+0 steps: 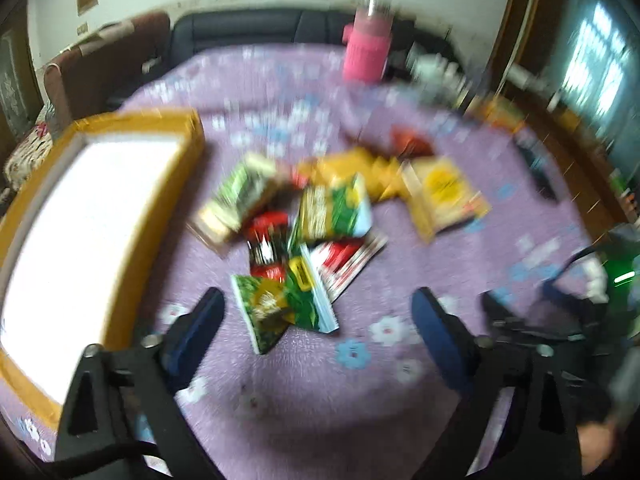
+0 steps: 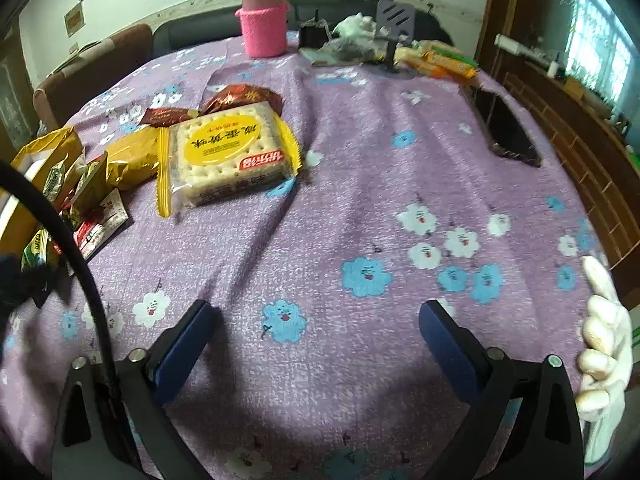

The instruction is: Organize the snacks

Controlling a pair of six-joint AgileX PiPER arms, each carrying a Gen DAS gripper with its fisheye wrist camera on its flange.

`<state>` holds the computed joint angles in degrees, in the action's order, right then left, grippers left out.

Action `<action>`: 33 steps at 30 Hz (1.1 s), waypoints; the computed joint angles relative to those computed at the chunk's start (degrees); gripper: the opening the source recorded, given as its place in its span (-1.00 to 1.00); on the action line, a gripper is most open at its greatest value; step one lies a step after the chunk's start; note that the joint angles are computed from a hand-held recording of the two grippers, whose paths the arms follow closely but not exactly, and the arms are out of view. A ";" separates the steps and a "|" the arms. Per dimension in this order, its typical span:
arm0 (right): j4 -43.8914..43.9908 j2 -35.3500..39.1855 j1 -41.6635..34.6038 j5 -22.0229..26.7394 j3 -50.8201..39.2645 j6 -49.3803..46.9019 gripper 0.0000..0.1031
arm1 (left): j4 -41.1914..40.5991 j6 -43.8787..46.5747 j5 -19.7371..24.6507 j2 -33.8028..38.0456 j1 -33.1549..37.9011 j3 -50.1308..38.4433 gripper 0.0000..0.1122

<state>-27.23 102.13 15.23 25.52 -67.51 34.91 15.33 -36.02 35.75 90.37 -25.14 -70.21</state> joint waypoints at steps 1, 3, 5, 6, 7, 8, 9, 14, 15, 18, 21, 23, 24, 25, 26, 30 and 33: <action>-5.32 -1.79 0.80 -1.23 2.15 5.33 0.78 | -2.75 2.45 -1.68 -3.91 0.94 2.17 0.46; -15.58 -6.78 2.42 -2.40 6.39 15.93 0.74 | -8.50 8.15 -2.22 -10.45 2.86 4.16 0.29; -26.47 -13.13 4.25 -2.35 10.35 27.27 0.74 | -5.83 7.37 -0.03 -16.53 2.65 3.93 0.19; -30.48 -17.01 5.29 -1.53 11.87 30.90 0.74 | -2.73 5.34 0.94 -21.25 1.98 4.29 0.19; -34.19 -20.16 6.57 -0.17 12.91 34.01 0.74 | -0.70 4.39 1.80 -24.49 1.45 4.05 0.19; -38.99 -24.34 8.76 2.72 13.99 37.67 0.74 | 2.87 2.51 3.66 -28.56 -0.03 3.00 0.19; -42.44 -27.76 10.86 5.69 14.48 39.99 0.74 | 4.95 1.70 4.86 -30.46 -0.90 1.90 0.19; -49.68 -43.19 17.65 15.30 10.09 37.00 0.83 | 25.67 -4.86 20.01 -34.10 -14.34 -14.57 0.65; -47.63 -45.30 17.69 15.94 6.92 32.53 0.85 | 26.81 -4.21 21.33 -33.59 -14.96 -17.83 0.66; -32.45 -47.76 10.53 11.50 -3.59 15.74 0.90 | 40.97 -4.86 29.24 -29.57 -23.76 -28.54 0.69; -15.26 -45.92 0.81 10.22 -16.33 -0.47 0.95 | 48.28 -1.55 31.90 -24.52 -24.88 -36.91 0.84; -10.22 -43.17 -3.03 11.05 -23.68 -7.43 0.97 | 45.47 1.65 31.82 -21.56 -19.35 -42.41 0.84; -11.15 -41.64 -2.81 12.96 -26.90 -8.91 0.98 | 43.83 2.48 31.54 -20.53 -16.46 -44.51 0.84; -12.68 -39.52 -1.96 15.07 -29.33 -9.92 0.99 | 39.89 3.14 29.12 -20.13 -11.28 -44.79 0.84; -11.92 -37.40 -1.48 17.64 -32.07 -12.91 0.99 | 36.36 3.53 26.81 -20.35 -6.91 -43.46 0.84; -11.78 -38.43 -0.10 15.59 -25.54 -11.19 0.99 | 14.21 10.80 13.60 -24.46 10.73 -30.36 0.84; -6.62 -40.25 -1.86 8.13 -15.36 -8.70 0.99 | -1.69 19.44 8.57 -25.50 17.85 -20.63 0.84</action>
